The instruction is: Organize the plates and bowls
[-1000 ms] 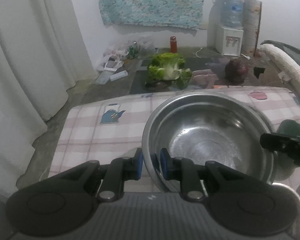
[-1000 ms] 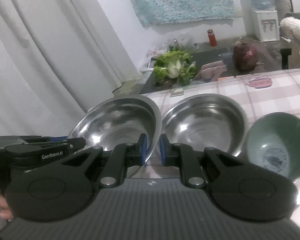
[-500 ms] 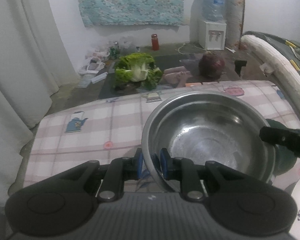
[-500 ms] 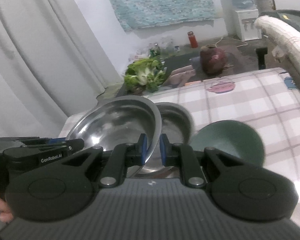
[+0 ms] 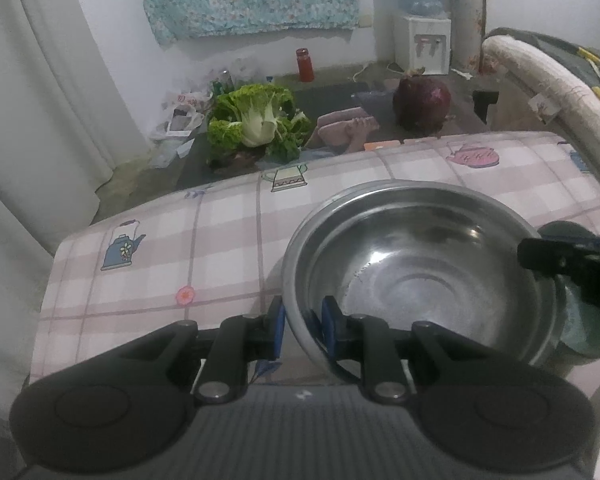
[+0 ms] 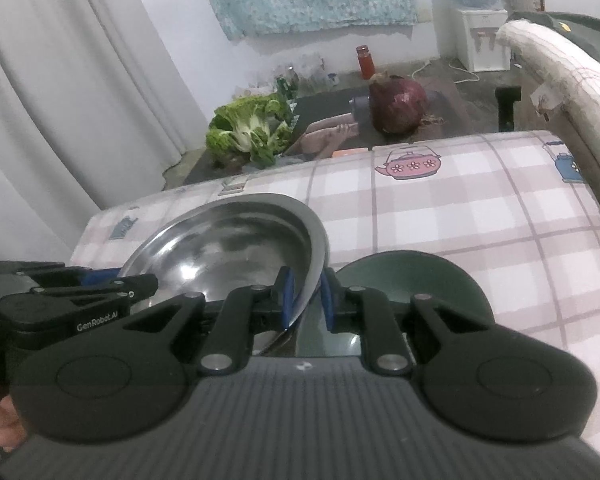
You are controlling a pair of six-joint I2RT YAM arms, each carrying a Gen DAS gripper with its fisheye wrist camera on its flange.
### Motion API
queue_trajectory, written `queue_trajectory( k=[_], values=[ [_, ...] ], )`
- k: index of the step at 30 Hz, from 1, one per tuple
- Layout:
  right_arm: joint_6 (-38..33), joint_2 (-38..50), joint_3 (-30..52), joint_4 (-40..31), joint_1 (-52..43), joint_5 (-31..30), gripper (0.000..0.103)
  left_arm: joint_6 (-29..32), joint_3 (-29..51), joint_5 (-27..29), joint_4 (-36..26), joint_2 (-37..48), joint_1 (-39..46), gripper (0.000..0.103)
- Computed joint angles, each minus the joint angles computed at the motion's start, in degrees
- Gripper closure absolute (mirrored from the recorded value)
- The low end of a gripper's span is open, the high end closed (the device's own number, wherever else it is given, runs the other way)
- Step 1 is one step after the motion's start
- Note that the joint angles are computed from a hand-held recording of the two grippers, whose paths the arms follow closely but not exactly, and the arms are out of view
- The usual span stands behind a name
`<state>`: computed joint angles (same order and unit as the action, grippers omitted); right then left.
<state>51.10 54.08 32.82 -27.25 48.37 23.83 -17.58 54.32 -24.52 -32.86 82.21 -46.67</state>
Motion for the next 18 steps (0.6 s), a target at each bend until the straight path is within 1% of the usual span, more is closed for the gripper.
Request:
queue_trajectory(
  k=[6,14,18],
  values=[
    [-5.21,5.11,1.58,2.68,-2.19,-0.55,0.086,1.38,-0.79,-0.51,1.82,1.04,0.66,0.081],
    [-8.87,7.03,3.31,3.33,-3.75,-0.35,0.086,2.68,-3.19,-0.27,4.75,-1.39,1.50,0.080],
    [-11.06,8.73,3.44,6.08,-8.70,-3.69,0.086,2.72,-2.90,-0.15,4.96,-0.43,2.52,0.078]
  ],
)
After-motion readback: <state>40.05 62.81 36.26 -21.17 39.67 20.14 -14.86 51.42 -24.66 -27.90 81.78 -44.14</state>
